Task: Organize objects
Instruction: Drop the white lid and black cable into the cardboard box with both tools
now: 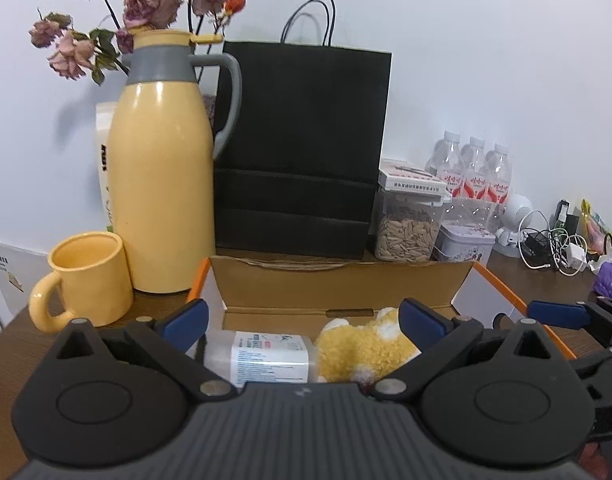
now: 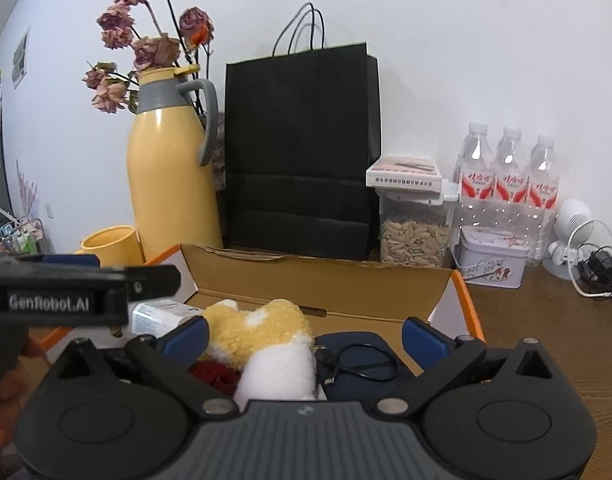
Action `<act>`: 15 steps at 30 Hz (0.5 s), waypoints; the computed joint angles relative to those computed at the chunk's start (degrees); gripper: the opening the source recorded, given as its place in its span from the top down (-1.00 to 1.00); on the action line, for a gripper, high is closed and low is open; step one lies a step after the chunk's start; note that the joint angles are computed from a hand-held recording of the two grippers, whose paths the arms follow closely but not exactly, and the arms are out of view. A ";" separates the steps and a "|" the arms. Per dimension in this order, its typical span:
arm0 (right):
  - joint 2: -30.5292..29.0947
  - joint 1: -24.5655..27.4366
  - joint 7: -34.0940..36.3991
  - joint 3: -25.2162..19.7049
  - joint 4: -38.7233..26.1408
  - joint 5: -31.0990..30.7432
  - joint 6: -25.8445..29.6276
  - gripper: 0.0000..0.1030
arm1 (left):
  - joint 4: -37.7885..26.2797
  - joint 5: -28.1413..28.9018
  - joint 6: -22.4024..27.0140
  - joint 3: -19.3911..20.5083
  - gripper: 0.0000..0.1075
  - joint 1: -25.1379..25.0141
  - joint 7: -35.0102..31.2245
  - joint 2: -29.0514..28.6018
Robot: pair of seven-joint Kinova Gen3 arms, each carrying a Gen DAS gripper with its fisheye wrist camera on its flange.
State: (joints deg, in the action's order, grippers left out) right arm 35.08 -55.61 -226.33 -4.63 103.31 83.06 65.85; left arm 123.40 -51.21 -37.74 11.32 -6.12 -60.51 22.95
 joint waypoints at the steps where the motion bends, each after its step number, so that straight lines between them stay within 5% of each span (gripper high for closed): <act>1: -0.05 -0.66 0.09 -0.09 0.16 -0.20 0.85 -1.00 | 0.51 0.43 -0.07 -0.32 -0.92 0.03 -0.52 -0.57; 15: 2.59 -9.43 0.44 -2.20 -1.01 -6.28 11.81 -1.00 | 10.03 -4.04 -10.04 -4.89 -0.92 -6.26 -5.90 -2.76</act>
State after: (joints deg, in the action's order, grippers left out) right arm 37.68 -65.04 -225.88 -6.83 102.30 76.79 77.66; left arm 133.43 -55.25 -47.78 6.43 -12.38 -66.42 20.19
